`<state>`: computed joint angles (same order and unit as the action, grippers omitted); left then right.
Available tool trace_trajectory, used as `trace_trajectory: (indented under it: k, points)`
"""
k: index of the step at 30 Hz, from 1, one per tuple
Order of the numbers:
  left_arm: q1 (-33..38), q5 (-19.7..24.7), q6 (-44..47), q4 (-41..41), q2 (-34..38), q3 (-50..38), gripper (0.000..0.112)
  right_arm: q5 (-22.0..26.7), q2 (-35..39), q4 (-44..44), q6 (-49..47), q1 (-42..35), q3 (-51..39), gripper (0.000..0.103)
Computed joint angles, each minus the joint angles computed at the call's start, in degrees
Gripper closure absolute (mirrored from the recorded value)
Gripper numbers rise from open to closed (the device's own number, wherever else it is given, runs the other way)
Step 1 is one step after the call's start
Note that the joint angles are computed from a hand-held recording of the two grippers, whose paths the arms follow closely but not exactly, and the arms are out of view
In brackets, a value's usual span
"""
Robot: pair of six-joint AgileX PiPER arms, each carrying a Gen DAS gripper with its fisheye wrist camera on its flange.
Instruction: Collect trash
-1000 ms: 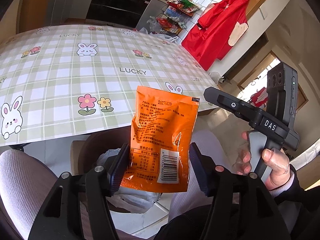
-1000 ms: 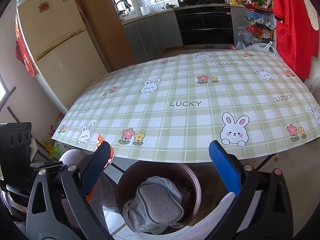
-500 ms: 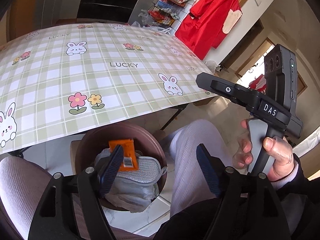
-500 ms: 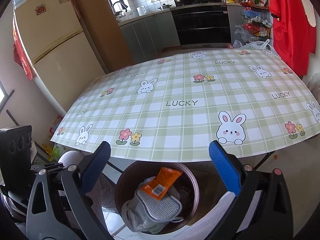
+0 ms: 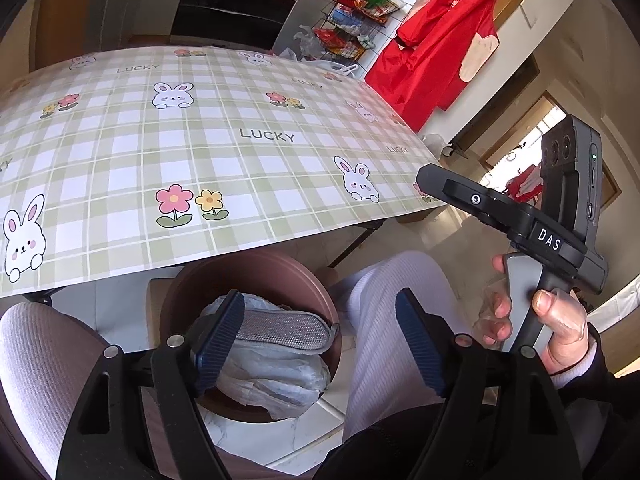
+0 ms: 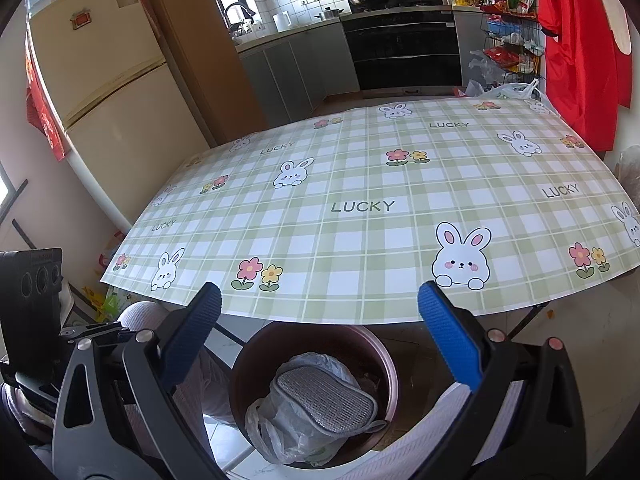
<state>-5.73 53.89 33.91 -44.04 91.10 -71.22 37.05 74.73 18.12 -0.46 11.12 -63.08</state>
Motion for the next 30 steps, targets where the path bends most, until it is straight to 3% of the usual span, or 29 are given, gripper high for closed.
trace_trajectory:
  k: [10,17,22,30]
  points:
    - [1.1,-1.8,-1.6,1.3,-1.6,-0.2,0.033,0.5,-0.3,-3.1,1.9,0.6,-1.0,0.006]
    - [1.4,-5.6,-4.9,7.3,-4.8,-2.9,0.024,3.3,-1.1,-13.2,8.3,3.4,-5.9,0.006]
    - [2.1,-8.6,-6.8,11.6,-7.4,-7.4,0.016,8.5,-1.0,-22.9,11.0,6.6,-13.9,0.006]
    - [1.9,-12.3,-13.5,20.8,-9.1,-18.3,0.015,16.7,1.5,-28.6,10.8,8.1,-29.4,0.006]
